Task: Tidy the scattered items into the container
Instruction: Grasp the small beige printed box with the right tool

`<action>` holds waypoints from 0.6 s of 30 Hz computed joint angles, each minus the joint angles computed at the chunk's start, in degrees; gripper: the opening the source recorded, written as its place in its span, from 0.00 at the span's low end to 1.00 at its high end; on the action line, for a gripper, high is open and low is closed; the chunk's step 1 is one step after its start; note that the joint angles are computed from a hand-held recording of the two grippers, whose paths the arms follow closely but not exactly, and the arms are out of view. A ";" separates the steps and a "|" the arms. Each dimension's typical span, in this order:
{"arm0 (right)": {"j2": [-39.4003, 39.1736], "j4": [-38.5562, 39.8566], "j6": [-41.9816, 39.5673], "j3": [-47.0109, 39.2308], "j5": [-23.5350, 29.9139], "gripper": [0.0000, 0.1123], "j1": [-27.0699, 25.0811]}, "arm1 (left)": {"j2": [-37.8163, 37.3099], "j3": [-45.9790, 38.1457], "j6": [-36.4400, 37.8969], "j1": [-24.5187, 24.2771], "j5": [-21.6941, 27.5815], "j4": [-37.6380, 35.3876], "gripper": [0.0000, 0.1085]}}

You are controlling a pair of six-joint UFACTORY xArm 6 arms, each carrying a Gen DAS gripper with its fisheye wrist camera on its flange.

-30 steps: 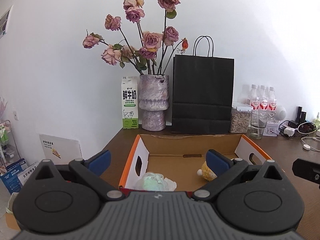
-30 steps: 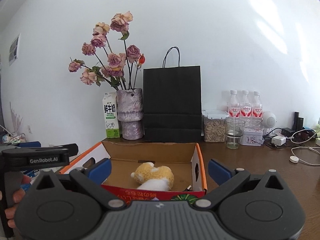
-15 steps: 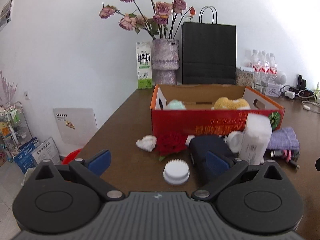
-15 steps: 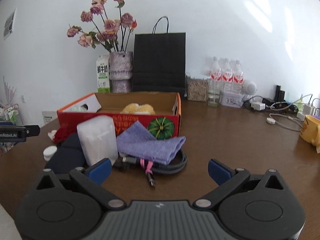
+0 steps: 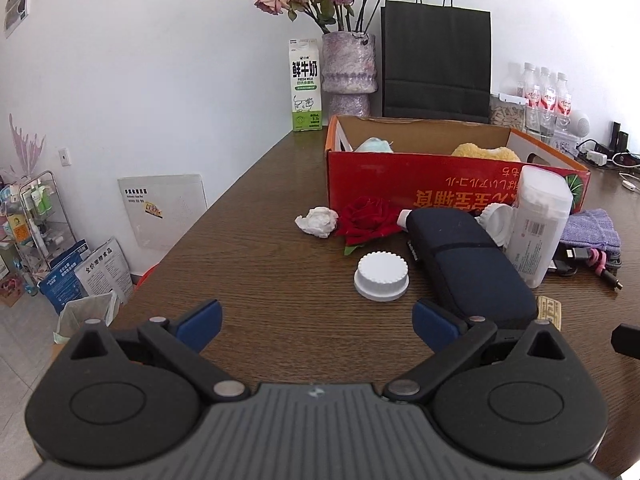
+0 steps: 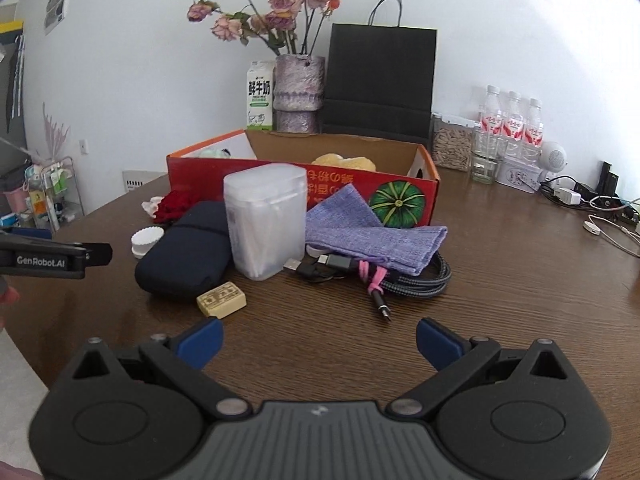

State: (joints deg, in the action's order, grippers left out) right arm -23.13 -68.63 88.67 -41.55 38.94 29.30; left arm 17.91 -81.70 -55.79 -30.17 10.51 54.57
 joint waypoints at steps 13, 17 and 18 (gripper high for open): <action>11.34 4.18 -9.45 -8.23 -12.53 0.77 -5.60 | -0.10 0.69 1.76 1.74 -0.18 -1.72 0.95; 13.27 5.64 -11.90 -9.15 -17.89 0.66 -7.67 | -0.05 0.74 2.65 2.20 -0.29 -2.79 0.95; 13.37 6.07 -12.62 -8.99 -19.18 0.58 -8.08 | 0.01 0.73 2.85 2.32 -0.50 -3.07 0.95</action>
State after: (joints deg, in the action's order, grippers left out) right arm -9.76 -62.56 76.05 -50.54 19.76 21.22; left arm 17.92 -80.97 -52.94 -27.85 10.02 51.50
